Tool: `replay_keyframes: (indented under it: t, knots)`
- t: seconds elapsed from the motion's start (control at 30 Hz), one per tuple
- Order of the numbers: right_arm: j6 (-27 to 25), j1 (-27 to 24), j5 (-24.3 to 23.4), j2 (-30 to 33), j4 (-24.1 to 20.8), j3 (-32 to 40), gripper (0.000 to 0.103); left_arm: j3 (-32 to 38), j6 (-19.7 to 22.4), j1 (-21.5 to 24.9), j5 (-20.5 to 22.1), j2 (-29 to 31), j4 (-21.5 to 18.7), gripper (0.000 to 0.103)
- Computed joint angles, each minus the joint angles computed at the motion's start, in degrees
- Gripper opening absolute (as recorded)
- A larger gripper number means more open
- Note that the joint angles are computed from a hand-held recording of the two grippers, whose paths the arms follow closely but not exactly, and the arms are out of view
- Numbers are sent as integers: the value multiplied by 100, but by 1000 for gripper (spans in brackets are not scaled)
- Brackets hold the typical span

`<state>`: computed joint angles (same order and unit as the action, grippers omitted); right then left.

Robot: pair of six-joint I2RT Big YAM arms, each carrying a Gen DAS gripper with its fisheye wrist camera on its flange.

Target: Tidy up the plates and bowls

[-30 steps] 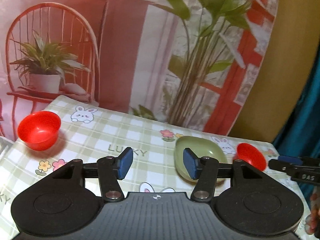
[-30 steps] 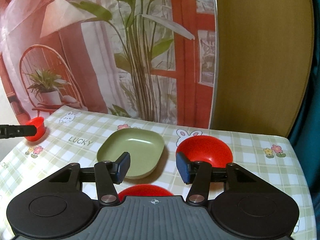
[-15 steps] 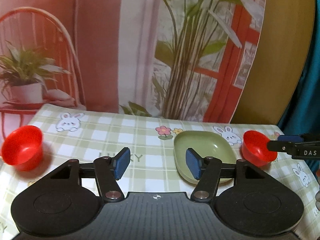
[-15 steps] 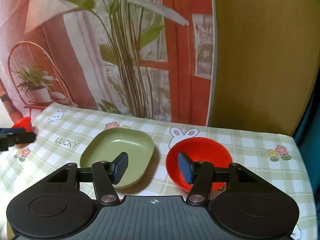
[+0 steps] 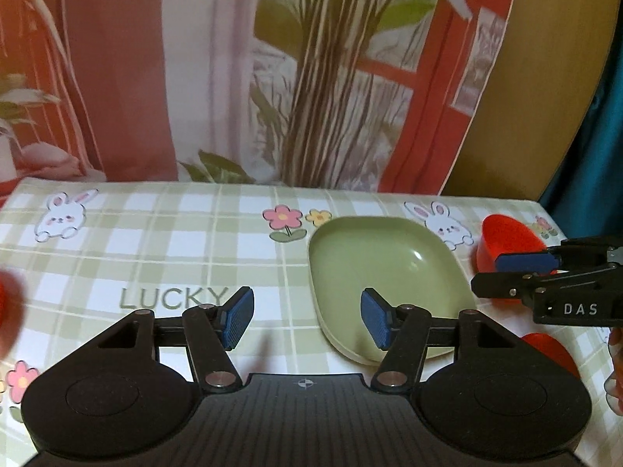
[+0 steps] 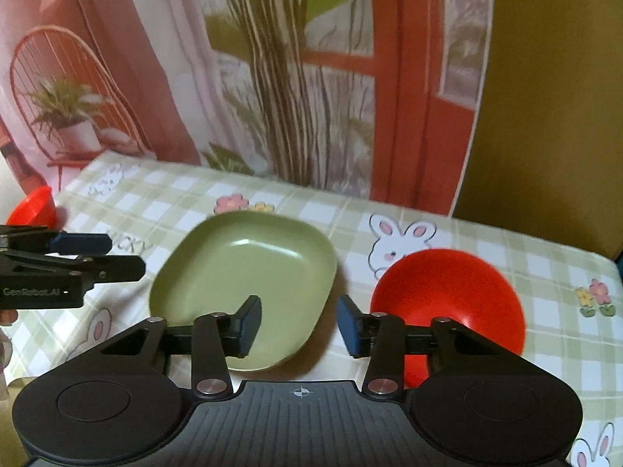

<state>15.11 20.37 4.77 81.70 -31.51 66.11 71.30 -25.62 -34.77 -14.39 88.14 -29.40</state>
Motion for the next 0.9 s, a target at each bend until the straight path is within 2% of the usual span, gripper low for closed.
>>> replay_keyframes:
  t: [0.13,0.33,0.37,0.47,0.6,0.9]
  knots:
    - [-46,6,30,160,-142,113,34,83,-70,59,96,172,-61,61]
    - [-22,-54,31,317,-280,213,29,149,-19,96,306,315,-100,53]
    - [-17,-60,4,328,-290,217,27,163,7,92,329,333,-109,50]
    - [-43,-46,-6,371,-333,250,23,206,100,58,325,393,-143,33]
    - [-70,-32,-7,401,-351,284,17,175,93,76,532,409,-72,16]
    - [24,31,49,244,-167,158,14,97,62,35,347,272,-27,16]
